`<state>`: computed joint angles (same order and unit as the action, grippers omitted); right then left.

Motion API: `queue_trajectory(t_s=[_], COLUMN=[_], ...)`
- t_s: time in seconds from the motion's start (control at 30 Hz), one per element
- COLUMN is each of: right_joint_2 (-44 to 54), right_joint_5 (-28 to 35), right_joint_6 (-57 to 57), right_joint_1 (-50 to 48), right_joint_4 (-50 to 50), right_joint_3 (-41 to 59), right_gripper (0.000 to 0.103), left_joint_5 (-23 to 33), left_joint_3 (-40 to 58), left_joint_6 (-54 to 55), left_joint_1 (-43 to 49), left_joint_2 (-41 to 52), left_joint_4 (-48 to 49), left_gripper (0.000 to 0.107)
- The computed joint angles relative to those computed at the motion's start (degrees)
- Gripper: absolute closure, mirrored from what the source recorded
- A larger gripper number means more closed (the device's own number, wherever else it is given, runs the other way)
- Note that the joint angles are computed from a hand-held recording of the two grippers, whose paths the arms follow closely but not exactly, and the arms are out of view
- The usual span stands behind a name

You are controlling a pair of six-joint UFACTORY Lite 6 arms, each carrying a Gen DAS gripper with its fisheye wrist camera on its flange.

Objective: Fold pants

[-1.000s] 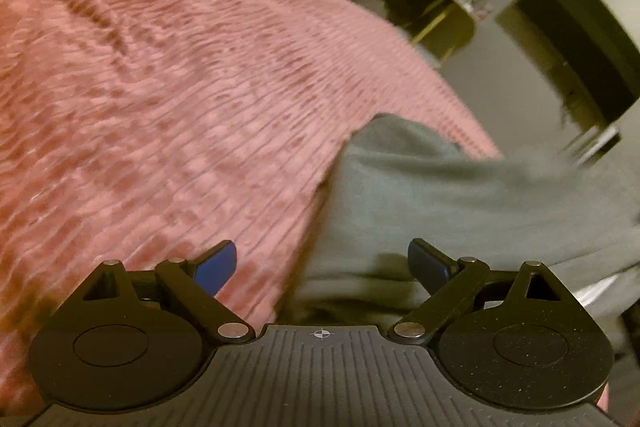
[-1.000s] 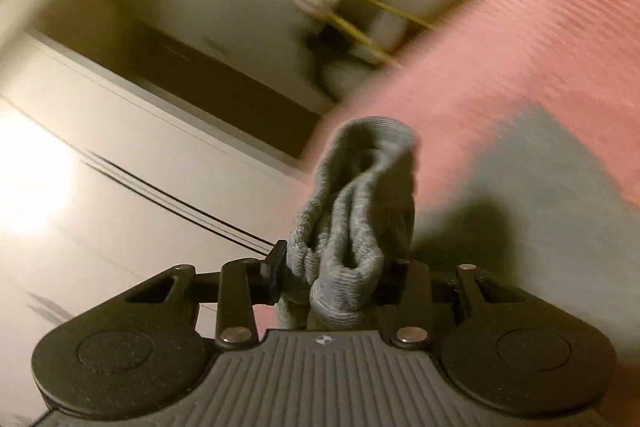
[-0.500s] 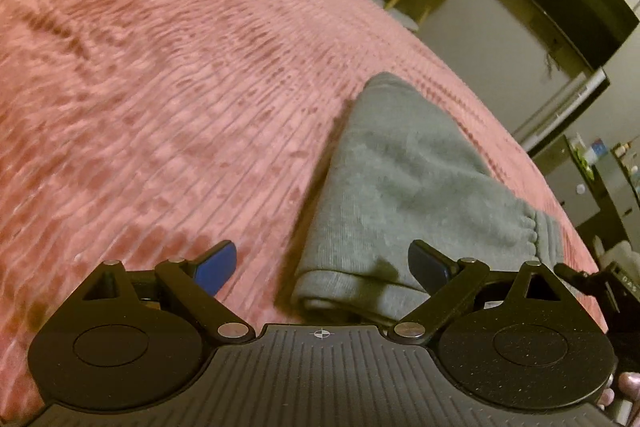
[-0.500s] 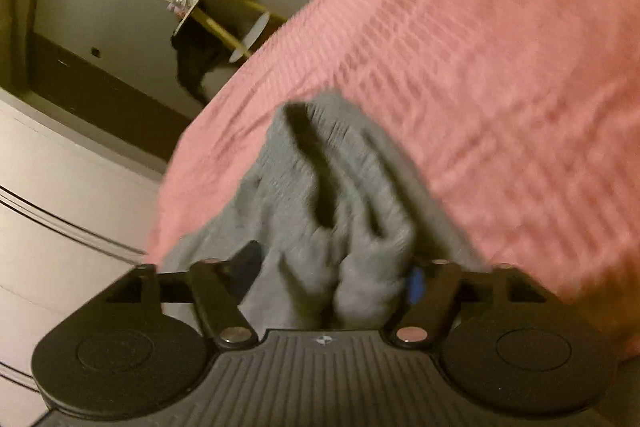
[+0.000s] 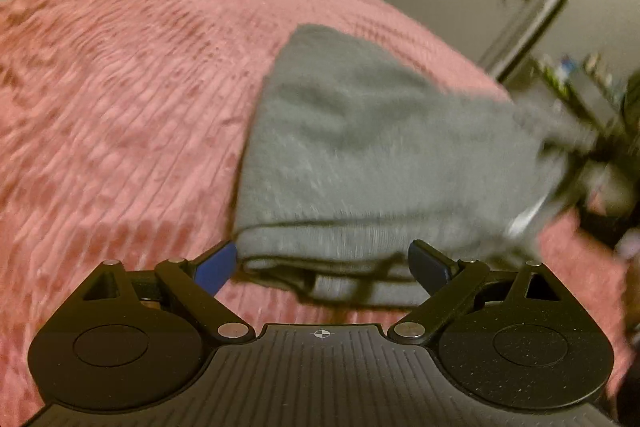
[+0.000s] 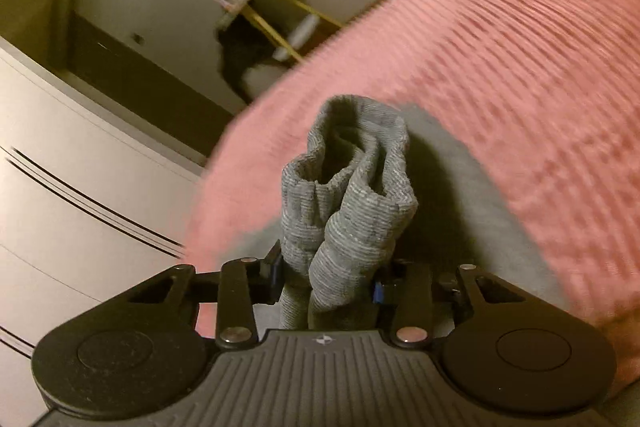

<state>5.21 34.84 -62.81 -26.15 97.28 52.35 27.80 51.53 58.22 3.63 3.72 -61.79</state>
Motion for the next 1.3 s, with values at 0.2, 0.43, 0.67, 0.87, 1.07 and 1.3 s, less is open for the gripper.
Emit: queue_trajectory(t_s=[0.2, 0.43, 0.67, 0.87, 1.07, 1.3], right_joint_2=[-5.97, -9.58, -9.64, -8.96, -14.69, -11.29], right_joint_5=[8.74, 10.84, 6.16, -3.58, -0.05, 7.63], right_joint_6=[1.94, 1.21, -2.59, 2.82, 5.28, 6.68], right_joint_1=[-1.90, -5.22, -7.51, -7.56, -17.42, -16.55], right_joint_4=[1.20, -0.18, -2.73, -16.11, -19.28, -18.16], right_joint_3=[2.49, 1.05, -5.41, -6.62, -12.28, -10.25], right_gripper=[0.065, 0.065, 0.065, 0.045, 0.043, 0.047], left_joint_5=[-5.45, -1.70, -1.16, 4.40, 11.14, -1.15], left_joint_3=[3.11, 3.40, 2.14, 2.72, -6.70, -2.40], left_joint_6=[-16.72, -8.05, -3.99, -6.90, 11.75, 3.81], left_joint_1=[-3.81, 1.50, 3.49, 6.19, 13.74, 4.73], left_joint_2=[3.45, 5.47, 4.53, 3.48, -6.92, -2.84], left_joint_4=[14.09, 1.66, -3.63, -1.46, -21.15, -14.20], left_gripper=[0.021, 0.057, 0.075, 0.060, 0.021, 0.021])
